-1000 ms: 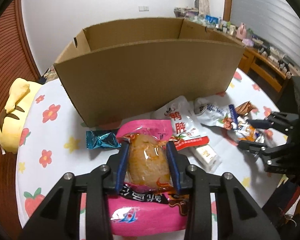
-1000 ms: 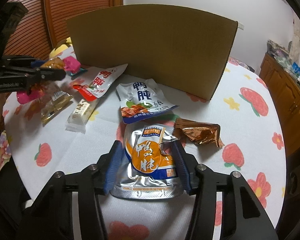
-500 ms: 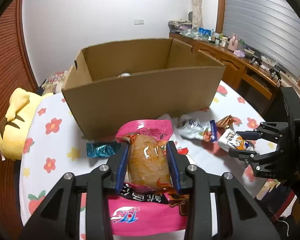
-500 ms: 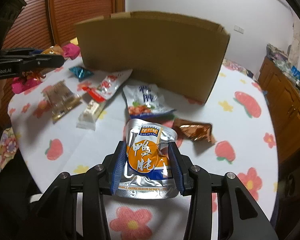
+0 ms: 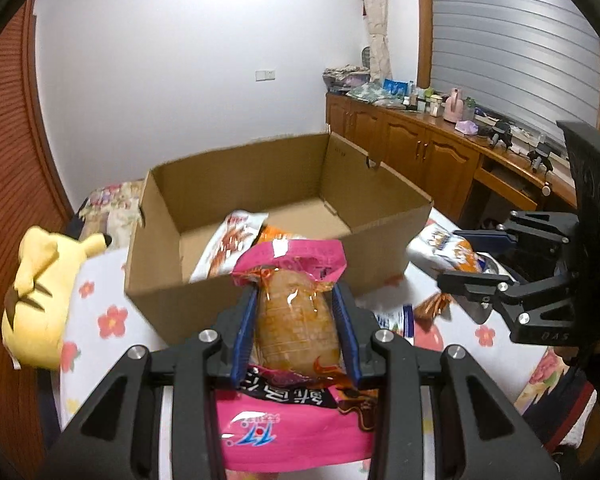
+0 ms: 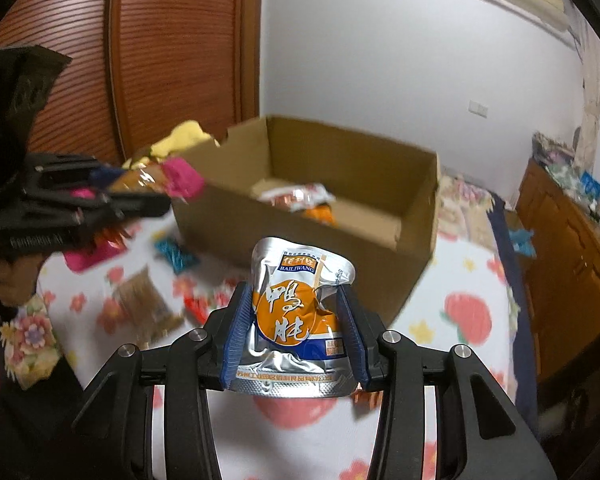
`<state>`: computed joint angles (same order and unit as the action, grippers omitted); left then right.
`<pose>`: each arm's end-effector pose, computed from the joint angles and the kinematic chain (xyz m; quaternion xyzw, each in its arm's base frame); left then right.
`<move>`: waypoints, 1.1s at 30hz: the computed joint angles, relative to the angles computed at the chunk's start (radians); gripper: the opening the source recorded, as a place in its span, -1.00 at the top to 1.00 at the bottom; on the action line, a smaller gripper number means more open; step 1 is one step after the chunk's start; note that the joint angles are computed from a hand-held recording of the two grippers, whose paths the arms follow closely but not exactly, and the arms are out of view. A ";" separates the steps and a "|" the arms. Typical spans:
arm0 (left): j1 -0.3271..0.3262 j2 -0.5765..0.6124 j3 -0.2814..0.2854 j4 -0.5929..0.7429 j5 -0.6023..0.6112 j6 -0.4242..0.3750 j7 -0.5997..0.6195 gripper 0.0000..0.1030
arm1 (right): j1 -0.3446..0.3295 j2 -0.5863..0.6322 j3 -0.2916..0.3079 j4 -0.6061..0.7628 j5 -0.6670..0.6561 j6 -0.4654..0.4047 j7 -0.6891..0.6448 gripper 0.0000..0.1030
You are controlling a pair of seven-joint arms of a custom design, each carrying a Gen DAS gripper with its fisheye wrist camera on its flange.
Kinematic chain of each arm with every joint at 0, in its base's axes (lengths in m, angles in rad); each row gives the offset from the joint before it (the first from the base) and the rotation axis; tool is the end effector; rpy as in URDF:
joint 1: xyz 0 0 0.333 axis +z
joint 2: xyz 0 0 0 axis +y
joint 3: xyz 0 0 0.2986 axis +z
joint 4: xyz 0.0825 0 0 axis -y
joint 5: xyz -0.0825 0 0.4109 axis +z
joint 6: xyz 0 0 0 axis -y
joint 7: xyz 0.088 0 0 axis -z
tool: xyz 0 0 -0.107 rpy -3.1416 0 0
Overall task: Organize snacks
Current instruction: 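Carry both packs over the box and open both grippers to drop them inside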
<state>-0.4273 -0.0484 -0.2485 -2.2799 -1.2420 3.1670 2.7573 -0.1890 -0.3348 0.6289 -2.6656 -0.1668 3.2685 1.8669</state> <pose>0.4775 -0.2737 0.4073 -0.4127 0.7960 -0.3975 0.1951 0.4250 0.2176 0.3923 -0.7488 0.5055 -0.2754 0.3285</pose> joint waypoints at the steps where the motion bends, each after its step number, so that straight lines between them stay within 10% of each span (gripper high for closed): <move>1: 0.004 0.005 0.001 0.013 0.019 -0.006 -0.014 0.31 | -0.007 0.011 0.002 0.018 -0.005 -0.002 -0.007 0.15; 17: 0.087 0.206 0.038 0.226 0.726 -0.054 -0.618 0.31 | -0.234 0.322 0.110 0.348 -0.354 -0.060 0.114 0.13; 30: 0.089 0.339 0.075 0.347 1.054 -0.099 -0.928 0.31 | -0.170 0.460 0.036 0.443 -0.182 -0.107 -0.081 0.08; 33: 0.100 0.360 0.070 0.369 1.107 -0.111 -0.976 0.31 | -0.079 0.452 -0.064 0.440 -0.205 -0.106 -0.042 0.08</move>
<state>-0.3275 0.3119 -0.1780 -1.9105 -0.1352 3.0564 1.7814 -0.2679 0.1170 0.5651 -2.2255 -0.3723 3.1623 1.8249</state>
